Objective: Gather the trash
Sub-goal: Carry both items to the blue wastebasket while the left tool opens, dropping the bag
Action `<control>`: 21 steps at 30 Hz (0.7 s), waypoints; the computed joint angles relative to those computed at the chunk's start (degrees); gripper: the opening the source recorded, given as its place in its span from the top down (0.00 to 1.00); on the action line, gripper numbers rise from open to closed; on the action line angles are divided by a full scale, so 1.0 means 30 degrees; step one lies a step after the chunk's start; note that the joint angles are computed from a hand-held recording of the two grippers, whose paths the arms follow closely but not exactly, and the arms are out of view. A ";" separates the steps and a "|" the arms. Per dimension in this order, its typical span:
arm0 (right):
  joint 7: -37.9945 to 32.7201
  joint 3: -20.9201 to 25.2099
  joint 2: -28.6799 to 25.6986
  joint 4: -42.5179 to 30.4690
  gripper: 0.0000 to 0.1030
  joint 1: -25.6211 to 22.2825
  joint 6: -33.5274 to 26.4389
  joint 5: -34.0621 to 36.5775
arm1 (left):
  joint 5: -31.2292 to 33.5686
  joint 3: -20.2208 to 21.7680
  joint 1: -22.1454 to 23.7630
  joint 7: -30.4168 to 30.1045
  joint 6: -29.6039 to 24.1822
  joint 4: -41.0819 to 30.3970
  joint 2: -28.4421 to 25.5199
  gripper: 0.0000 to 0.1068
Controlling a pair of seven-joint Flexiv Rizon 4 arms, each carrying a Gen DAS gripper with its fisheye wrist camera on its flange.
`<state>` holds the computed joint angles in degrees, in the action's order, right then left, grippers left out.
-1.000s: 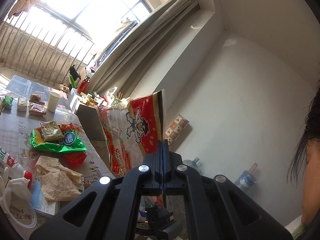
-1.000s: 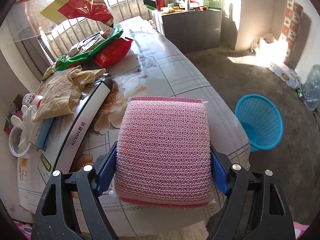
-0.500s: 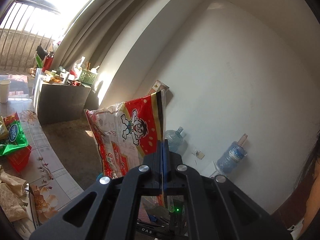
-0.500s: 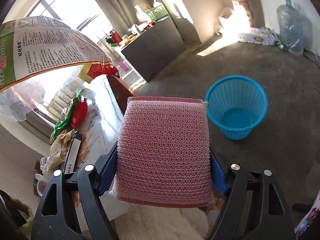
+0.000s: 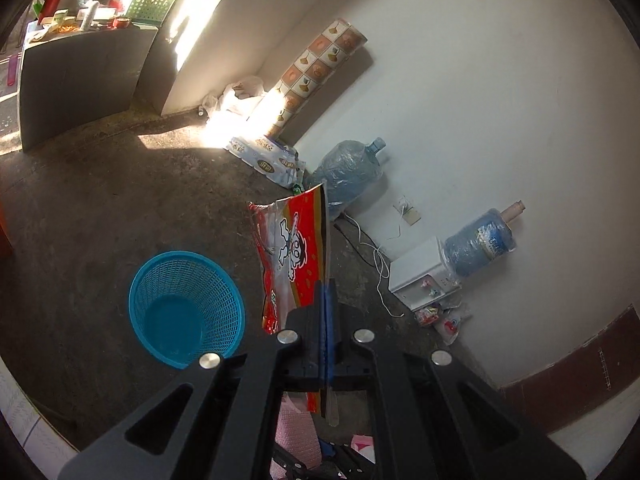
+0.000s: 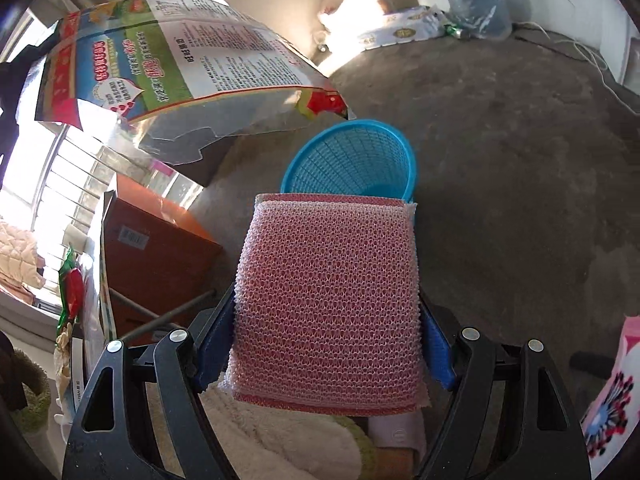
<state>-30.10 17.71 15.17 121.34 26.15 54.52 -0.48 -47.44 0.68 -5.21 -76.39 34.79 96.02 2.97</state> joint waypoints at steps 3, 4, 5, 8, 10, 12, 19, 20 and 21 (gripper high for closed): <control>-0.0101 -0.0239 -0.0193 0.0034 0.28 -0.0084 -0.0214 0.0331 | 0.1384 -0.0465 0.0084 -0.0875 -0.0319 -0.0749 -0.1614 1.00; -0.0110 -0.0284 -0.0235 0.0051 0.28 -0.0114 -0.0310 0.0418 | 0.2074 -0.0589 0.0123 -0.1218 -0.0402 -0.1019 -0.2089 1.00; -0.0118 -0.0330 -0.0271 0.0069 0.28 -0.0143 -0.0393 0.0525 | 0.2711 -0.0692 0.0141 -0.1564 -0.0477 -0.1213 -0.2480 1.00; -0.0006 -0.0358 -0.0157 0.0246 0.28 -0.0271 -0.0677 0.0727 | 0.3655 -0.0906 0.0227 -0.2186 -0.0738 -0.1511 -0.3357 1.00; 0.0102 -0.0350 -0.0062 0.0411 0.28 -0.0341 -0.0801 0.0847 | 0.4234 -0.0981 0.0263 -0.2303 -0.0656 -0.1534 -0.3767 1.00; 0.0032 -0.0444 -0.0042 0.0541 0.28 -0.0403 -0.0868 0.1004 | 0.4772 -0.1024 0.0304 -0.2463 -0.0677 -0.1524 -0.4133 1.00; 0.0406 -0.0423 0.0122 0.0738 0.28 -0.0596 -0.1241 0.1143 | 0.6395 -0.1385 0.0184 -0.4494 -0.0426 -0.2736 -0.6365 1.00; 0.0428 -0.0435 0.0113 0.0764 0.27 -0.0628 -0.1235 0.1099 | 0.6298 -0.1487 0.0182 -0.4611 -0.0288 -0.2828 -0.6593 1.00; 0.0474 -0.0433 0.0107 0.0775 0.27 -0.0652 -0.1240 0.1057 | 0.6141 -0.1625 0.0205 -0.4556 -0.0270 -0.2930 -0.6823 0.99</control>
